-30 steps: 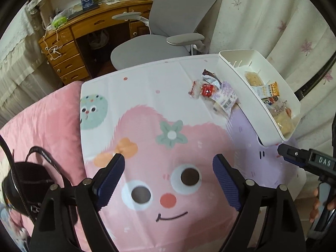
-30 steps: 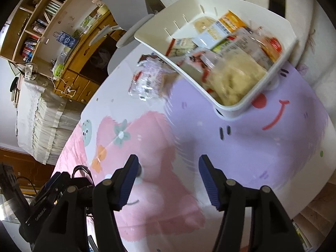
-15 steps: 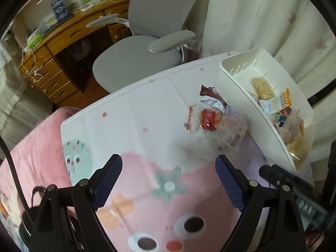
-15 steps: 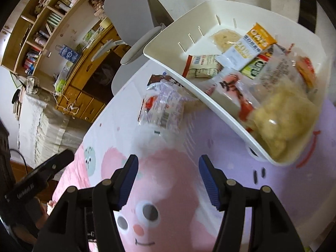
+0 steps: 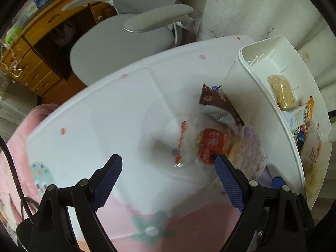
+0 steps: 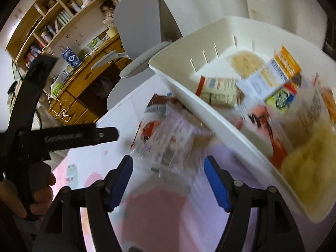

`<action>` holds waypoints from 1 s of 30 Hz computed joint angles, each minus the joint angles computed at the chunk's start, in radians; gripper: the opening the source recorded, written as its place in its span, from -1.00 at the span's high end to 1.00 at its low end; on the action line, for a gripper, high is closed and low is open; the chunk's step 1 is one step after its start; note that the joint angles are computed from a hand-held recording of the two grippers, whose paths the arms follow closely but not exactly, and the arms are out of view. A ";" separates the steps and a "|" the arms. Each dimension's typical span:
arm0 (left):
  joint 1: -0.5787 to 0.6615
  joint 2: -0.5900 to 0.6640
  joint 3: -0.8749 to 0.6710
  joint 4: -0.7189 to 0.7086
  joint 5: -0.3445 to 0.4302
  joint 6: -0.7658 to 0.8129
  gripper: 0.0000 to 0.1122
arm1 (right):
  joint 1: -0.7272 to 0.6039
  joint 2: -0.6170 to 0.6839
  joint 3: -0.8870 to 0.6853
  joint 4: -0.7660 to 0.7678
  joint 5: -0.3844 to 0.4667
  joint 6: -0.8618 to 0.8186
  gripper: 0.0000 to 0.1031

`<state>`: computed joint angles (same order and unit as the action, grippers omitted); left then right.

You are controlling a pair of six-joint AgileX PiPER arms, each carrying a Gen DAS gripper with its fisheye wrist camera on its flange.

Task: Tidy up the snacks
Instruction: 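Grasp the red-labelled bread bag with the left tool while the right tool grasps the white printed bag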

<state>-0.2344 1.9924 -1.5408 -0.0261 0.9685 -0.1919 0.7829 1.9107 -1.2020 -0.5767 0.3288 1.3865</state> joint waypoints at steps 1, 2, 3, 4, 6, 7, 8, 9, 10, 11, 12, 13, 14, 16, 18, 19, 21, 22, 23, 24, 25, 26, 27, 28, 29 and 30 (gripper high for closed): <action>-0.002 0.020 -0.015 -0.013 -0.001 0.009 -0.59 | 0.000 0.015 -0.010 -0.033 -0.003 0.018 -0.39; -0.002 0.034 -0.026 -0.024 -0.001 0.017 -0.59 | -0.001 0.025 -0.015 -0.059 -0.010 0.034 -0.39; -0.005 0.051 -0.041 -0.035 0.004 0.023 -0.59 | -0.001 0.036 -0.019 -0.094 -0.017 0.058 -0.39; -0.007 0.072 -0.058 -0.048 0.010 0.030 -0.59 | 0.000 0.049 -0.026 -0.124 -0.019 0.073 -0.39; -0.011 0.109 -0.095 -0.065 0.025 0.037 -0.59 | -0.001 0.071 -0.038 -0.162 -0.027 0.094 -0.39; -0.009 0.122 -0.103 -0.073 0.026 0.044 -0.59 | -0.002 0.083 -0.044 -0.184 -0.031 0.108 -0.39; -0.010 0.138 -0.116 -0.083 0.029 0.049 -0.59 | -0.002 0.093 -0.047 -0.213 -0.036 0.126 -0.39; -0.010 0.150 -0.128 -0.090 0.032 0.053 -0.59 | -0.001 0.104 -0.052 -0.241 -0.041 0.144 -0.39; -0.011 0.165 -0.142 -0.095 0.036 0.054 -0.59 | -0.001 0.112 -0.054 -0.262 -0.047 0.158 -0.39; -0.009 0.179 -0.158 -0.104 0.041 0.057 -0.59 | -0.002 0.120 -0.057 -0.282 -0.053 0.169 -0.39; -0.008 0.189 -0.169 -0.113 0.045 0.060 -0.59 | -0.002 0.129 -0.061 -0.304 -0.058 0.181 -0.39; -0.009 0.198 -0.180 -0.116 0.049 0.058 -0.59 | -0.002 0.136 -0.065 -0.326 -0.059 0.195 -0.39; -0.009 0.205 -0.187 -0.117 0.051 0.055 -0.59 | -0.001 0.139 -0.065 -0.352 -0.062 0.216 -0.39; -0.006 0.210 -0.193 -0.122 0.058 0.057 -0.59 | 0.004 0.146 -0.062 -0.415 -0.061 0.274 -0.38; -0.002 0.214 -0.194 -0.131 0.060 0.064 -0.59 | 0.004 0.160 -0.075 -0.401 -0.053 0.248 -0.36; -0.002 0.219 -0.199 -0.132 0.063 0.065 -0.59 | 0.003 0.168 -0.083 -0.385 -0.045 0.226 -0.30; -0.010 0.249 -0.242 -0.114 0.086 0.051 -0.59 | -0.006 0.176 -0.092 -0.339 -0.045 0.174 -0.14; -0.014 0.255 -0.245 -0.110 0.085 0.047 -0.59 | -0.013 0.180 -0.096 -0.306 -0.043 0.137 0.00; -0.018 0.263 -0.251 -0.106 0.088 0.041 -0.59 | -0.021 0.183 -0.100 -0.263 -0.050 0.090 0.01; -0.023 0.265 -0.249 -0.098 0.087 0.032 -0.59 | -0.028 0.182 -0.099 -0.235 -0.061 0.056 0.02; -0.022 0.283 -0.275 -0.093 0.099 0.028 -0.59 | -0.032 0.181 -0.102 -0.198 -0.061 0.015 0.03; -0.023 0.287 -0.281 -0.090 0.100 0.024 -0.59 | -0.034 0.180 -0.106 -0.152 -0.054 -0.032 0.05; -0.025 0.286 -0.280 -0.087 0.093 0.019 -0.58 | -0.034 0.177 -0.108 -0.117 -0.044 -0.062 0.06; -0.026 0.289 -0.287 -0.089 0.093 0.019 -0.58 | -0.036 0.173 -0.108 -0.078 -0.038 -0.093 0.08; -0.026 0.288 -0.291 -0.086 0.094 0.016 -0.58 | -0.042 0.170 -0.111 -0.024 -0.033 -0.142 0.08; -0.027 0.286 -0.289 -0.083 0.087 0.013 -0.58 | -0.047 0.166 -0.111 0.026 -0.029 -0.185 0.08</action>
<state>-0.2611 2.2783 -1.8296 -0.1092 1.0556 -0.1789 0.7355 2.0768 -1.3125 -0.5506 0.3000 1.2012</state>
